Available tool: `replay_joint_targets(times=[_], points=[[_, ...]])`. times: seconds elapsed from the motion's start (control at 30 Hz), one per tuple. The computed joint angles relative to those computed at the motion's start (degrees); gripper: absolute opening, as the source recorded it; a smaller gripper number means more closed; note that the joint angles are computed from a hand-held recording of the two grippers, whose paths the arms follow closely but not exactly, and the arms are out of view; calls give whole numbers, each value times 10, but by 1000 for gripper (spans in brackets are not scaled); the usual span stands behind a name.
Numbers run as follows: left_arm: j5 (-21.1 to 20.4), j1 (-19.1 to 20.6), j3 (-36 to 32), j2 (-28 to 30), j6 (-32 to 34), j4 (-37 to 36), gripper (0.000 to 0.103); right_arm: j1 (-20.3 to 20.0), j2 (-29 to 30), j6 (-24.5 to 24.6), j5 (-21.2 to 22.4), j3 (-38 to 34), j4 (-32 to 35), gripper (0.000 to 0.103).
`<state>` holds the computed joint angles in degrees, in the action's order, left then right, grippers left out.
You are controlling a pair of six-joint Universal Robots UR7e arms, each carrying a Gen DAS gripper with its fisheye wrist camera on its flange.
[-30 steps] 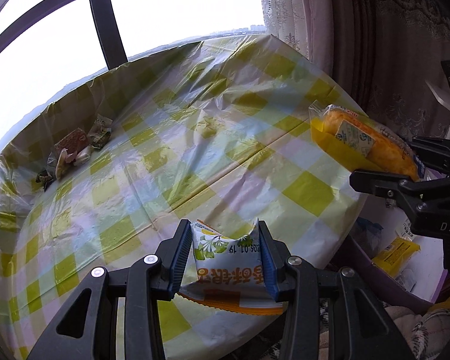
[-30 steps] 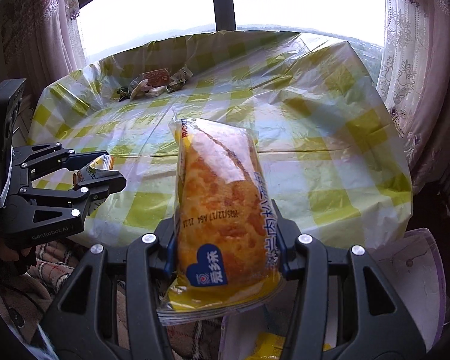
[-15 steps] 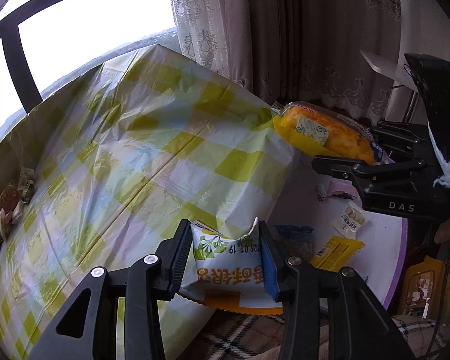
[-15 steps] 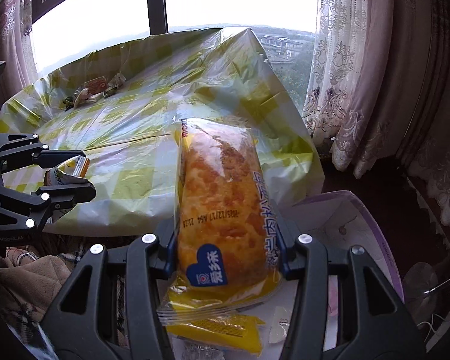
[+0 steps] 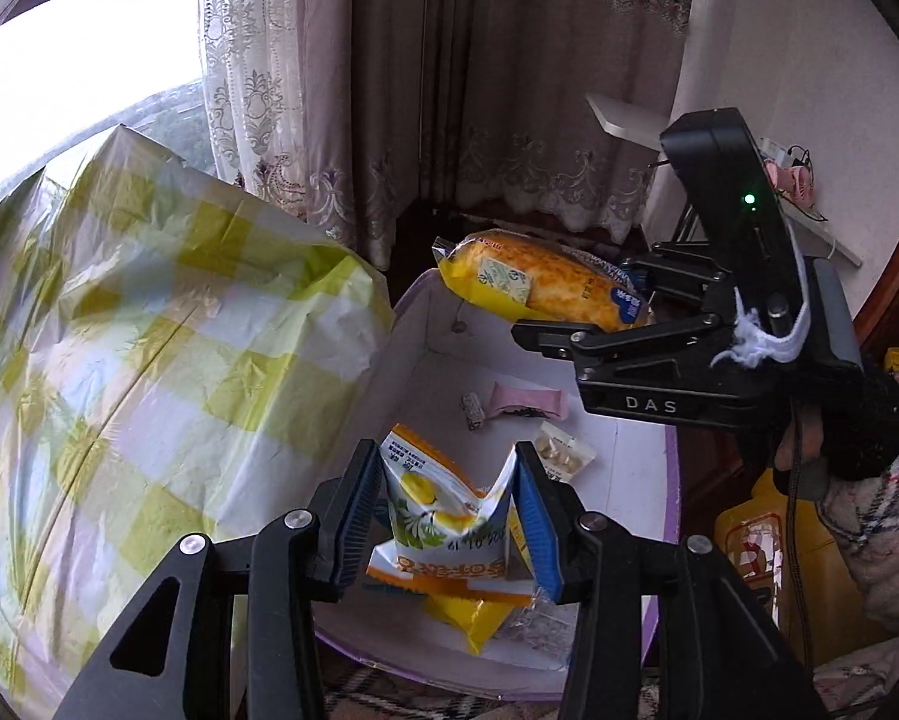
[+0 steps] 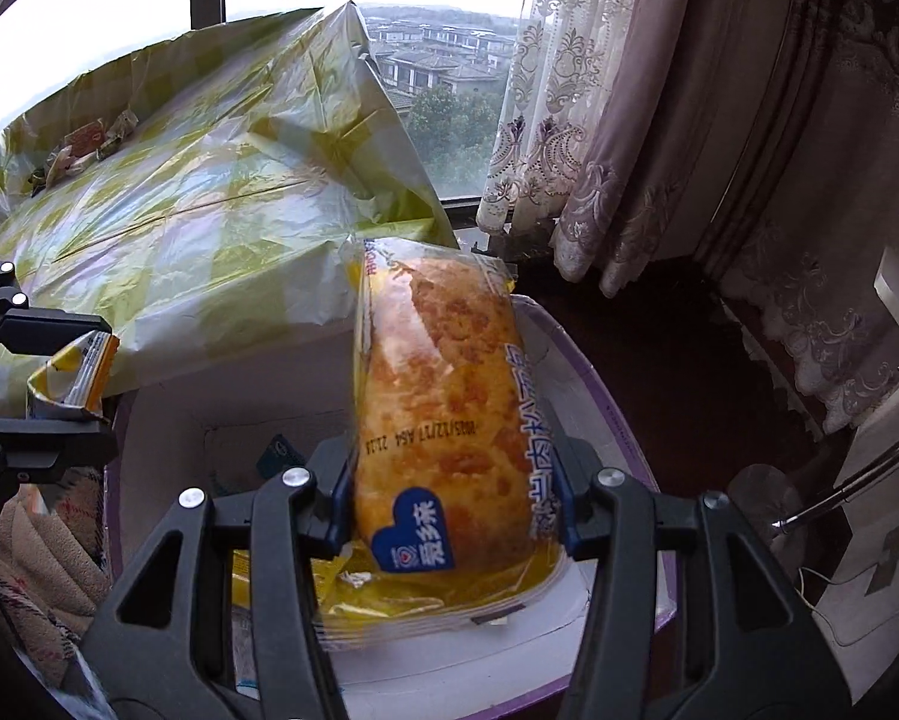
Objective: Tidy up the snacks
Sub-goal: 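Open both grippers to release the snacks into the box, then move both grippers back over the remaining snacks on the table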
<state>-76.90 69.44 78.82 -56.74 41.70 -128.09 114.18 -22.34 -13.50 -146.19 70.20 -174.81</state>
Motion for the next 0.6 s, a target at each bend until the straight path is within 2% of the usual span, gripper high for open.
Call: replay_joint_targets(times=[0.03,0.07,0.13,0.27,0.37,0.43,0.5,0.6], points=[[-12,3,-8,1,-10,12,57,0,2,11,-9,-4,1,58],[-15,6,-12,1,-19,13,70,0,4,18,-18,-8,-5,61],[-13,11,-7,-4,-26,-22,81,3,9,11,-18,-18,-28,66],[11,31,-19,-8,-42,-91,82,12,27,-22,9,-47,-47,67],[58,57,-37,-6,-61,-142,82,17,44,-19,45,-72,-18,68],[108,76,-58,1,-76,-173,82,19,62,-13,75,-96,22,68],[141,100,-98,11,-97,-186,82,26,89,-14,97,-137,77,68],[181,136,-166,29,-122,-209,83,38,151,-48,129,-238,145,68]])
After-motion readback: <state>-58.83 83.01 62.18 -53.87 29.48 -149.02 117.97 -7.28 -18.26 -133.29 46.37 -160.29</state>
